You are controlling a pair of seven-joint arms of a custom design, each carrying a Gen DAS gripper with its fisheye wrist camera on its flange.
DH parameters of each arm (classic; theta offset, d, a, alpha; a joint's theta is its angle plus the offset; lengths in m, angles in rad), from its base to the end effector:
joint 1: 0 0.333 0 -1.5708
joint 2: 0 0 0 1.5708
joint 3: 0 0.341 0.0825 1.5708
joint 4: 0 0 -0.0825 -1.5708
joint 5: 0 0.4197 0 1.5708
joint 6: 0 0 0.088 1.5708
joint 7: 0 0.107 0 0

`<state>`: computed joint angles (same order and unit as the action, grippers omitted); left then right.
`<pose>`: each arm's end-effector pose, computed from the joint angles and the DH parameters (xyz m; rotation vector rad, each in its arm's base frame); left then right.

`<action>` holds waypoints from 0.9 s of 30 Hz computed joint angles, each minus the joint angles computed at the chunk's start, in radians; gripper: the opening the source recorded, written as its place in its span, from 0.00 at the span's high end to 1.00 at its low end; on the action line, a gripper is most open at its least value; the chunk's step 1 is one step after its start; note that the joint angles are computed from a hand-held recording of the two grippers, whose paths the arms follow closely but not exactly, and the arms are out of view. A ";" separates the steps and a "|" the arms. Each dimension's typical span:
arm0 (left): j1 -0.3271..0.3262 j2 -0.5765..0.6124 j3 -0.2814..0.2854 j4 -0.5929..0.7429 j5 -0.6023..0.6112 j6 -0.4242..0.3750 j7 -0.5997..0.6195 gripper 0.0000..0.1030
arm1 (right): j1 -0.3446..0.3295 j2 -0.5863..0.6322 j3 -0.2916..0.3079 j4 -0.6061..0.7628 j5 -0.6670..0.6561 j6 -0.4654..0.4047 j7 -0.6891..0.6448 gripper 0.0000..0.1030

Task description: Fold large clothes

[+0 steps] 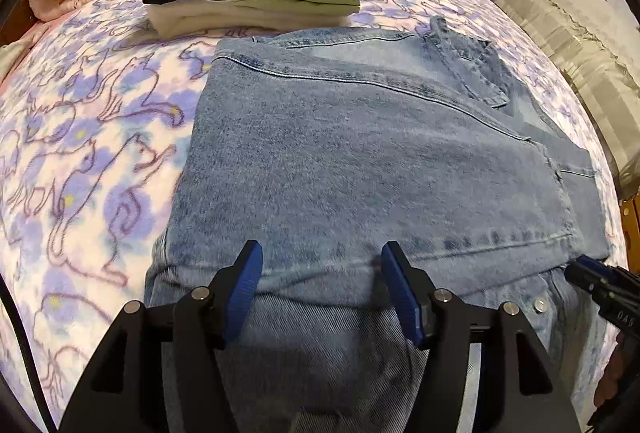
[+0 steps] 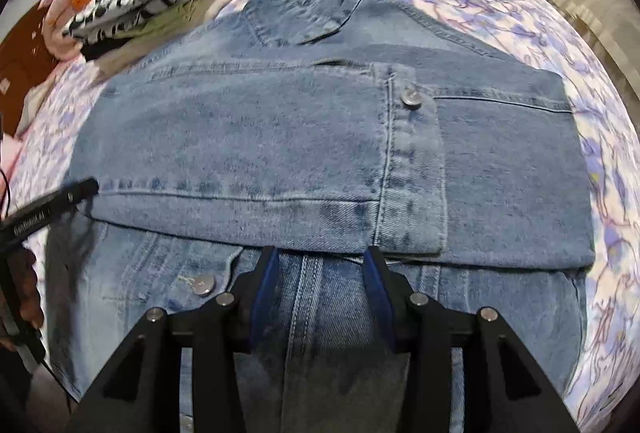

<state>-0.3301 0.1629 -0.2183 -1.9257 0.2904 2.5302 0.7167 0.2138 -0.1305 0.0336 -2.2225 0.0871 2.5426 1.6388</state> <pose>0.5708 -0.3447 0.4631 -2.1337 1.8995 -0.6227 0.5511 0.1386 0.4863 -2.0393 1.8093 -0.2993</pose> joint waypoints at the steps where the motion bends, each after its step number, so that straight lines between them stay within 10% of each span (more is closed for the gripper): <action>1: 0.001 -0.012 -0.004 -0.007 -0.013 -0.001 0.006 0.38 | -0.001 -0.006 -0.001 0.001 0.005 -0.001 0.005 0.57; 27: -0.010 -0.483 -0.132 -0.304 -0.016 -0.092 -0.170 0.19 | 0.007 -0.473 -0.007 -0.281 0.010 -0.032 0.120 0.53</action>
<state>-0.3405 -0.3197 -0.3505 -2.2300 0.2744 2.4384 0.5469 0.2208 -0.6038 0.0263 -2.5039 0.0973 2.5105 1.7585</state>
